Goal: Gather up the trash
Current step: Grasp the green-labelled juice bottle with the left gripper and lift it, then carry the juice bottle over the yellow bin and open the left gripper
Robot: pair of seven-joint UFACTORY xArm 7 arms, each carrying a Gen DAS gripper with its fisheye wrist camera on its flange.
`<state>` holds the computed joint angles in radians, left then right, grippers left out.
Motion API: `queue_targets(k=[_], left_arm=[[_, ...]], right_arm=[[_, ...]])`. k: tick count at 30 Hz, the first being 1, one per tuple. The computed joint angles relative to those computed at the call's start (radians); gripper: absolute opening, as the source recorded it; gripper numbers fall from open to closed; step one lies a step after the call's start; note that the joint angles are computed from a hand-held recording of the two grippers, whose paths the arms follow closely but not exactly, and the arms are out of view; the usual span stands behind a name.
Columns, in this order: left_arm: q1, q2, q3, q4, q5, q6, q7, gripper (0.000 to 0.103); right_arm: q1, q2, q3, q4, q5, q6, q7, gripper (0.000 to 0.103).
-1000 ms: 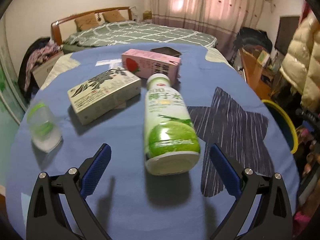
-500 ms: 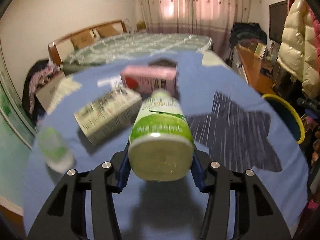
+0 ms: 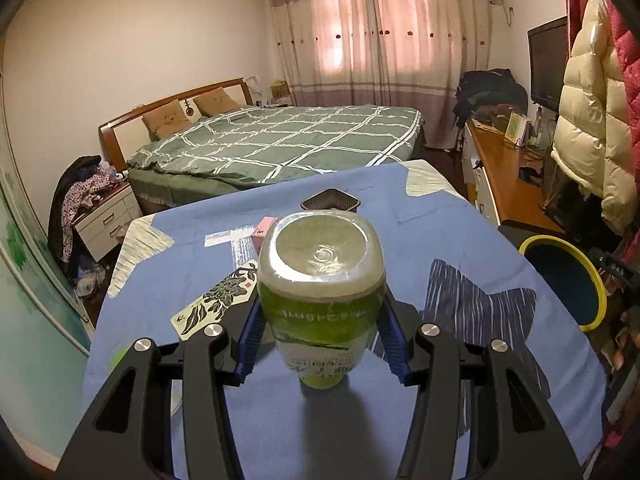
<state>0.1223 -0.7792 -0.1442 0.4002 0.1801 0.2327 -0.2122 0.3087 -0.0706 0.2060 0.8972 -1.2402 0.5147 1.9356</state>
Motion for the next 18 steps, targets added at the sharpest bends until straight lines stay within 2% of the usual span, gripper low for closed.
queue_targets(k=[4,10,18], left_arm=[[-0.041,0.011,0.029,0.012,-0.023,0.003,0.02,0.051],[-0.084,0.017,0.015,0.035,-0.041,-0.005,0.03,0.051],[-0.202,0.105,-0.013,0.128,-0.075,-0.028,0.046,0.051]], right_arm=[[-0.001,-0.005,0.002,-0.004,-0.023,-0.002,0.027,0.053],[-0.005,-0.035,0.005,-0.033,-0.064,-0.016,0.067,0.053],[-0.053,-0.137,0.016,-0.131,-0.065,-0.039,0.081,0.053]])
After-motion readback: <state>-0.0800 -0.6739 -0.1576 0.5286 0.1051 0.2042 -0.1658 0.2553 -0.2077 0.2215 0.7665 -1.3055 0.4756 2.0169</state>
